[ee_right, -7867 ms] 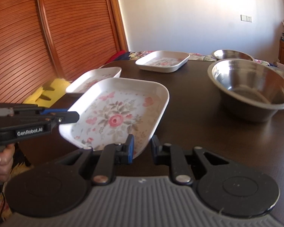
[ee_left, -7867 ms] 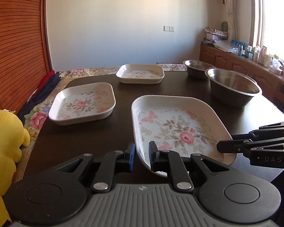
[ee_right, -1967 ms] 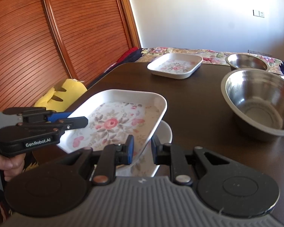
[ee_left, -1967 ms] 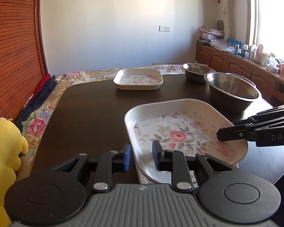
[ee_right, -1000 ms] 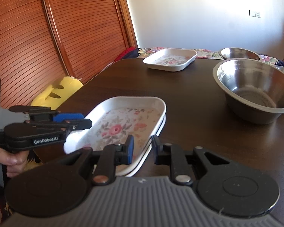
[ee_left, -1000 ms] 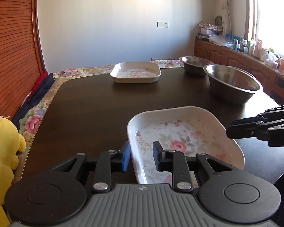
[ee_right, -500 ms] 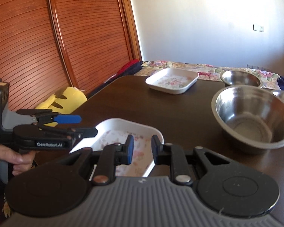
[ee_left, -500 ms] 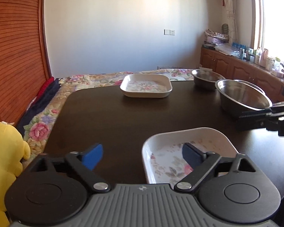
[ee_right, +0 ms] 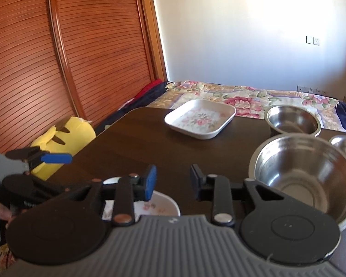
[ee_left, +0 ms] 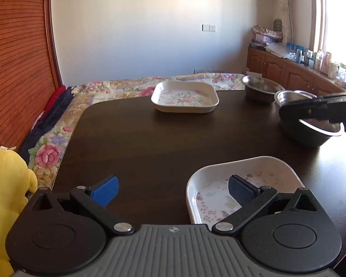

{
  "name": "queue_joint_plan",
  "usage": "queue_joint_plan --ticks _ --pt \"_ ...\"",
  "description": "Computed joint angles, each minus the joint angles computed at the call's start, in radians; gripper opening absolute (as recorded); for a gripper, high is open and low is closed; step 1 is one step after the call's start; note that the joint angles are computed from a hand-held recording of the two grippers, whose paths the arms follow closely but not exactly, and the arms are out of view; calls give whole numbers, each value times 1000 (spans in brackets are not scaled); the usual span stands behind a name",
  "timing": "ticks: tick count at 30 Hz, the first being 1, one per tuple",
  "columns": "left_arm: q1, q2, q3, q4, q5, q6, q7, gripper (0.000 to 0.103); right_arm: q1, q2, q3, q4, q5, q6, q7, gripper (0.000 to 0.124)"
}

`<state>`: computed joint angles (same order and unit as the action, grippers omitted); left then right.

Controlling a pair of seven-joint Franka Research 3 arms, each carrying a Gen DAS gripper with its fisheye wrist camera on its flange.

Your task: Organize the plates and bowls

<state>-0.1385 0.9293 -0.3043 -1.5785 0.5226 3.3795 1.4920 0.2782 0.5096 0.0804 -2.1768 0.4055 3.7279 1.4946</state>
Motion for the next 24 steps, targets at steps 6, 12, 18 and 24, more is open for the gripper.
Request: queue_joint_plan --ticks 6,12,18,24 --pt "61 40 -88 45 24 -57 44 103 -8 20 -7 49 -3 -39 -9 35" --pt "101 65 -155 76 19 -75 101 103 -20 35 -14 96 -6 -89 -11 35" --pt "73 119 -166 213 -25 -124 156 103 -4 50 -50 158 30 -157 -36 38" --pt "106 271 -339 443 -65 -239 343 103 27 76 -106 246 87 -234 -69 46"
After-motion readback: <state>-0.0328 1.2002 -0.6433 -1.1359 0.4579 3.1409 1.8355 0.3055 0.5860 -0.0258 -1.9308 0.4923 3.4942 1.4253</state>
